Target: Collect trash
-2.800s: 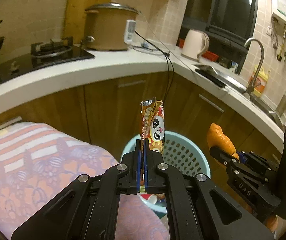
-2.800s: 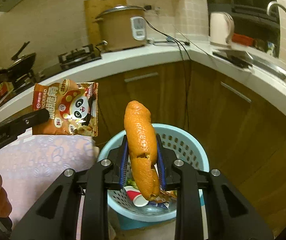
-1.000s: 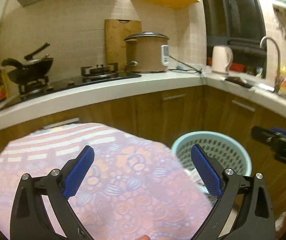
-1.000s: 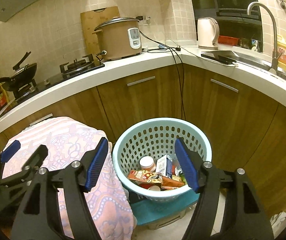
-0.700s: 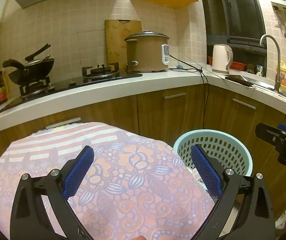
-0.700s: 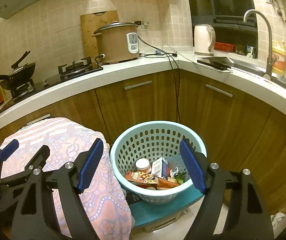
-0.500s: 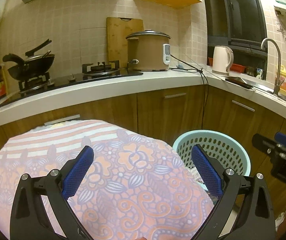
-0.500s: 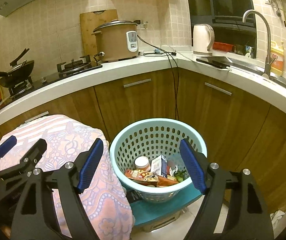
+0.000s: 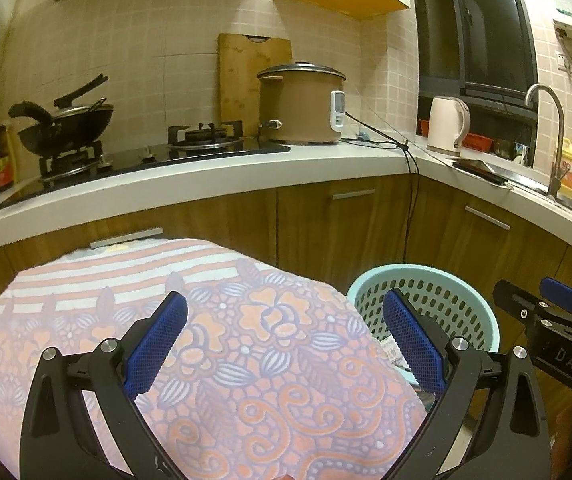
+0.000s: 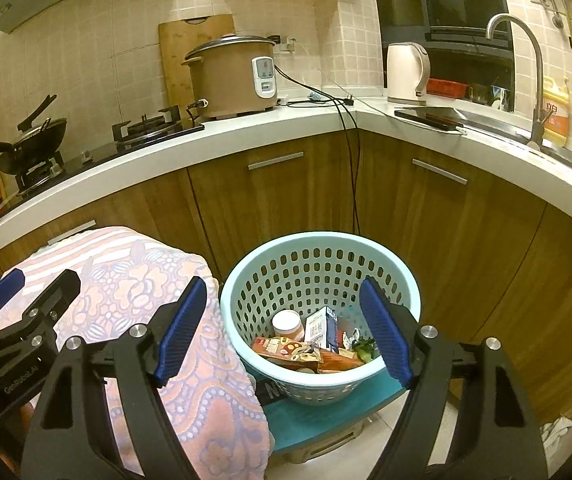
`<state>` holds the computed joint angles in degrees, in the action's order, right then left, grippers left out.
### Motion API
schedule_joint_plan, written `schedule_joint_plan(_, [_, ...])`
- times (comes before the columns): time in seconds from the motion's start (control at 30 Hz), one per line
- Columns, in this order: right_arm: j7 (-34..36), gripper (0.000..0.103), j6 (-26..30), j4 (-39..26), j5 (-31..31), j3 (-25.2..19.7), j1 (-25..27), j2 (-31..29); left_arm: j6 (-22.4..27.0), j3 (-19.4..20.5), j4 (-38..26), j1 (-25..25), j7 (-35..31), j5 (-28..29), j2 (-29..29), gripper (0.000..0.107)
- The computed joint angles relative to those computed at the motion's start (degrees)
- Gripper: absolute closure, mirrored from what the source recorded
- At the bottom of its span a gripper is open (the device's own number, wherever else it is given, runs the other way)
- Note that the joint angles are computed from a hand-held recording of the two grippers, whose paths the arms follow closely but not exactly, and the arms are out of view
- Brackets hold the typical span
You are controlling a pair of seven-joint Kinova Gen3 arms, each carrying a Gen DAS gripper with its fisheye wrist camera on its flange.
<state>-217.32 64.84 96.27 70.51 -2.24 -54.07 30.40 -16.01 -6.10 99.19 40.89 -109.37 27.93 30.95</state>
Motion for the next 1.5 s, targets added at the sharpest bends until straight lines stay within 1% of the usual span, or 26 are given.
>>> schedule_joint_plan(0.2, [0.4, 0.027, 1.9, -0.3, 0.3, 0.0, -0.7, 0.0, -0.2, 0.7, 0.2, -0.7, 0.2, -0.5, -0.2, 0.012])
schedule_joint_plan(0.4, [0.6, 0.026, 2.4, -0.4, 0.3, -0.3, -0.8, -0.1, 0.0, 0.4, 0.3, -0.4, 0.2, -0.3, -0.3, 0.012])
schedule_joint_plan(0.5, [0.7, 0.025, 3.7, -0.7, 0.2, -0.2, -1.2, 0.0, 0.7, 0.7, -0.1, -0.8, 0.4, -0.7, -0.3, 0.012])
schedule_joint_plan(0.83, [0.4, 0.025, 2.9, -0.6, 0.1, -0.2, -0.4, 0.3, 0.9, 0.3, -0.1, -0.6, 1.7, -1.4, -0.3, 0.012])
schedule_joint_plan(0.97, [0.7, 0.025, 2.7, -1.0, -0.3, -0.1, -0.4, 0.7, 1.6, -1.0, -0.6, 0.5, 1.0, -0.7, 0.1, 0.012])
schedule_joint_plan(1.2, [1.0, 0.025, 3.1, -1.4, -0.7, 0.2, -0.6, 0.9, 1.4, -0.7, -0.5, 0.2, 1.3, -1.2, 0.0, 0.012])
schedule_joint_plan(1.43, [0.9, 0.025, 3.0, -1.2, -0.8, 0.4, -0.6, 0.9, 1.5, -1.3, -0.5, 0.7, 1.2, -0.8, 0.0, 0.012])
schedule_joint_plan(1.5, [0.9, 0.025, 3.0, -1.1, -0.7, 0.4, -0.7, 0.8, 1.5, -0.8, -0.5, 0.2, 1.5, -1.2, 0.0, 0.012])
